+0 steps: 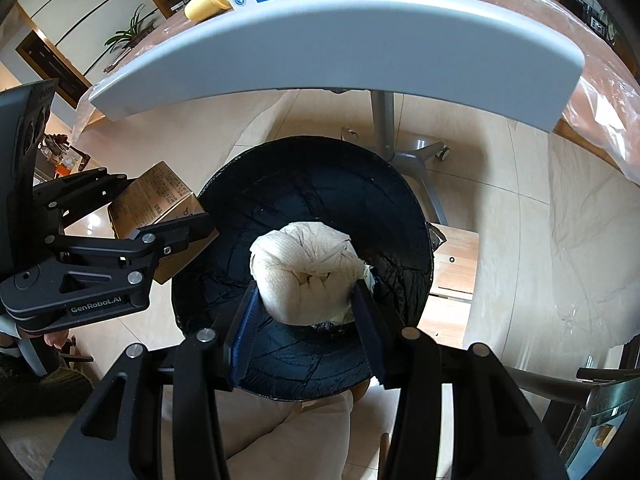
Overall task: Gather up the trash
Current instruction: 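Open both tools to drop the box and paper ball into the bin, then move both tools back over the table toward the remaining trash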
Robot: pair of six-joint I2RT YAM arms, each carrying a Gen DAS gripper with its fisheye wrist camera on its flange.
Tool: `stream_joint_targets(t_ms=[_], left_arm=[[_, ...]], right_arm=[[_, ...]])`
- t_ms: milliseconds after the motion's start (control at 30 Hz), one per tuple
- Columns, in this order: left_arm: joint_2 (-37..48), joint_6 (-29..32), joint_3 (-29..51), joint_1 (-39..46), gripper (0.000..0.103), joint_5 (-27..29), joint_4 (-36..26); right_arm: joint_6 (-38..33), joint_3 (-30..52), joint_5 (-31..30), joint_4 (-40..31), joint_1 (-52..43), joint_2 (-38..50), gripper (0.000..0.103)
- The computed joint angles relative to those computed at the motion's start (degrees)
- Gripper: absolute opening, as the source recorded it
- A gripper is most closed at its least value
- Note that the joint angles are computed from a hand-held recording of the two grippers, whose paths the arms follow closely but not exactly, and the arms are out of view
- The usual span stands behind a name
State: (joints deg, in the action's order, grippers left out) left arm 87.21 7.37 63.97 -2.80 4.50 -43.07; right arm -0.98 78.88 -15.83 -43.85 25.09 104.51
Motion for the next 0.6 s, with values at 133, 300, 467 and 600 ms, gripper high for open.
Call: stream_joint_targets(t_ms=[133,300,467,600], left_arm=[[1.5,0.6,0.9,0.1,0.06,1.1,-0.3],[2.3,0.6,1.8,0.1,0.079,0.2,-0.5],[0.1,1.6,1.8,0.9,0.079,0.9,-2.1],[-5.6,2.6,2.6,2.9,0.079,4.8,-5.0]], right_arm=[[0.9,-0.1,0.4,0.6,-0.3,0.4,0.048],[1.9,-0.7,2.3,1.2,-0.4,-1.5,0.071],[2.3,-1.3,1.8,0.3,-1.8,-5.4,0.073],[2.8,-1.1,1.4,-0.6,-3.5,-11.0,0.079]])
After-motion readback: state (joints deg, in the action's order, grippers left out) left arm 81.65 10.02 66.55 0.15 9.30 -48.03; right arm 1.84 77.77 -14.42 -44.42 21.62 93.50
